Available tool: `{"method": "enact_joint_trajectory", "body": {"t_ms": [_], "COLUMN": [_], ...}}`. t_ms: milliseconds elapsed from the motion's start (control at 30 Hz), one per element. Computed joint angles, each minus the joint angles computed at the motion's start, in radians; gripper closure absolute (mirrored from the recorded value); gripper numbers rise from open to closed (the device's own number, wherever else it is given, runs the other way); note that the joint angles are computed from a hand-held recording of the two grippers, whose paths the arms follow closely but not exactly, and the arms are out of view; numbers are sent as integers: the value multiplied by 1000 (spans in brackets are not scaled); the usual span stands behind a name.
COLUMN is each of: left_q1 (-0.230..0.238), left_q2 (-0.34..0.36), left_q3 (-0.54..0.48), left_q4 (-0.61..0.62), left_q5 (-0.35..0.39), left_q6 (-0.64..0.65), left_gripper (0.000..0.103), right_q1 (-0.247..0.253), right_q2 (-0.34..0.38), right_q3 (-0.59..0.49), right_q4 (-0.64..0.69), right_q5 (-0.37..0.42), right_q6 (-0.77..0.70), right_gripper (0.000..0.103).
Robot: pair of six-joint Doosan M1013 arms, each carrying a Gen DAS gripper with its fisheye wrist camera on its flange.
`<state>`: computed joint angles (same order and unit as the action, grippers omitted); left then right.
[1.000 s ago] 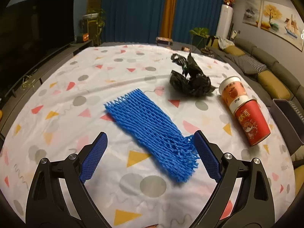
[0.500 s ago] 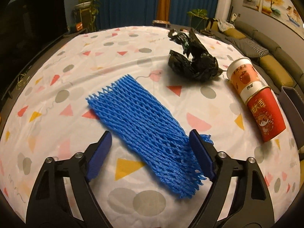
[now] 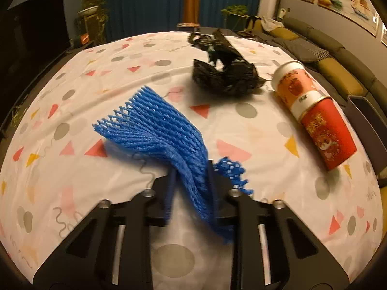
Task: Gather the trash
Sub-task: 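Grasp the blue foam net with the left tool while the right tool grasps the stacked red cups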
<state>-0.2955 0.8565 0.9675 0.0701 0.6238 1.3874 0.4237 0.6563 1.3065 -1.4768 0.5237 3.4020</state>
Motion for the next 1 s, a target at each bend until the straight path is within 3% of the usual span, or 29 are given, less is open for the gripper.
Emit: {"method": "enact_joint_trajectory", "body": {"t_ms": [433,767,1000], "left_q1": [19,21,24], "left_q2": [-18,-55,-63], "left_q3": [36,95,106], "left_q4": [-126,-162,-201], "left_q5": [-67,-167,-187], "left_q6": [68,111,147], "left_gripper": [93,93,93], "right_q1": [-19,-41,-49], "right_q2": [73,178,222], "right_q3": [-109,-287,-362], "right_q4": [304,643,769], "right_q5": [-30,1,42], "right_q6": [-343,-727,-874], "right_gripper": [20,20,22]}}
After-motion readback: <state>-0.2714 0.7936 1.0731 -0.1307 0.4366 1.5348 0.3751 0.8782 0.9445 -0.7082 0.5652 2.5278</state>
